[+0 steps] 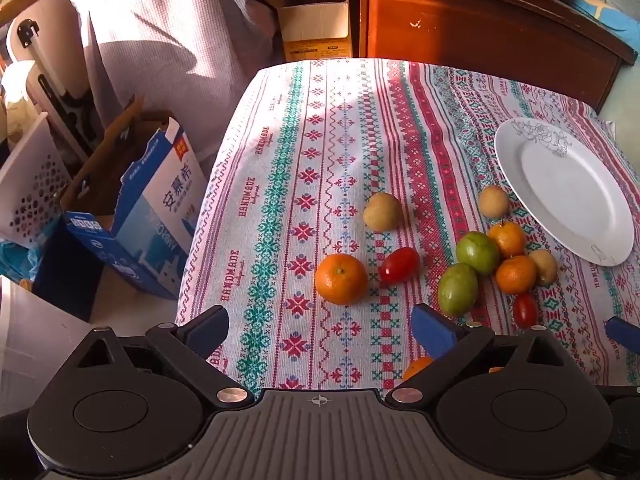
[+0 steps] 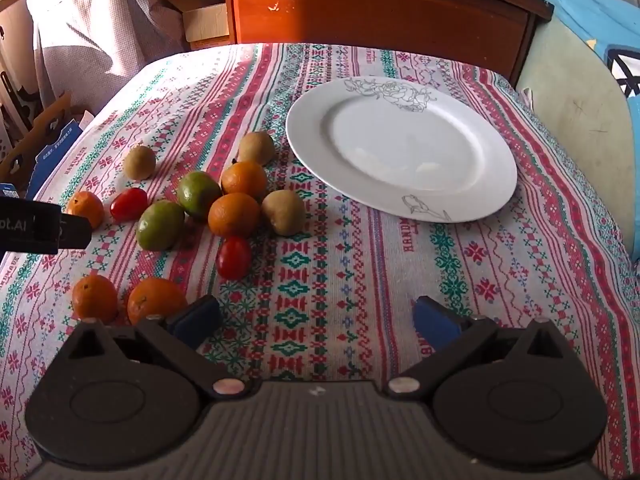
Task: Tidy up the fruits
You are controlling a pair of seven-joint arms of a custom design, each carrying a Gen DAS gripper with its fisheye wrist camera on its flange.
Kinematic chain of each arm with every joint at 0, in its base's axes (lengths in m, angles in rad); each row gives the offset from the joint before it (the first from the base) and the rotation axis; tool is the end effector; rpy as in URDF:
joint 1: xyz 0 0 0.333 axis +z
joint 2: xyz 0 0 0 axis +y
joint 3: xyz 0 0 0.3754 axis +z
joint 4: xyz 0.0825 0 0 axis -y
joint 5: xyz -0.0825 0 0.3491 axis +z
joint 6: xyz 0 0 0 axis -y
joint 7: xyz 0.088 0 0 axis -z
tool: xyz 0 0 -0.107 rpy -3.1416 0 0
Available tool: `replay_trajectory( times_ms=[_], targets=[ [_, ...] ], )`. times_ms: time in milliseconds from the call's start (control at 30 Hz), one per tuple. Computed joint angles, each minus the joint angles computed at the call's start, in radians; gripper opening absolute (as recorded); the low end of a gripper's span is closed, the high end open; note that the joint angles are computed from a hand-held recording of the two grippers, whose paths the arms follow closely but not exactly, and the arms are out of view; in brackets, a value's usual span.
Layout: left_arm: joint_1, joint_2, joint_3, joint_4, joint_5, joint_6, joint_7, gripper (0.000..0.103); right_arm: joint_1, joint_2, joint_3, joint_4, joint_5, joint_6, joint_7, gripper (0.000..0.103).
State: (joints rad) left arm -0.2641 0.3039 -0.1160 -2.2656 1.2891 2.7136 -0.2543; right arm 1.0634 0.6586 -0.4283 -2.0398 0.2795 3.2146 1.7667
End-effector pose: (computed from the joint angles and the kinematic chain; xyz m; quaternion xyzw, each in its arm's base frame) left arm 0.4807 -0.2267 0.3127 -0.7690 0.5733 -0.1491 0.2404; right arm 0.5148 0.3962 0.2860 -0.7697 0.5613 -0.1820 0.2438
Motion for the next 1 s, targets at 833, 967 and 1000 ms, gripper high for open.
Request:
replay_trajectory(
  times_ms=[833, 967, 1000],
  targets=[
    [-0.01, -0.037, -0.023, -0.043, -0.062, -0.066, 0.035, 0.099, 0.047, -0.055, -0.06, -0.031, -0.117, -0.085, 0.205, 0.101],
    [-0.017, -0.035, -0.026, -0.044, -0.069, -0.073, 0.043, 0.099, 0.033, -0.064, -0.053, -0.02, -0.153, -0.111, 0.23, 0.101],
    [-0.018, -0.036, -0.026, -0.044, -0.068, -0.073, 0.042, 0.099, 0.031, -0.065, -0.052, -0.019, -0.163, -0.115, 0.239, 0.101]
  ],
)
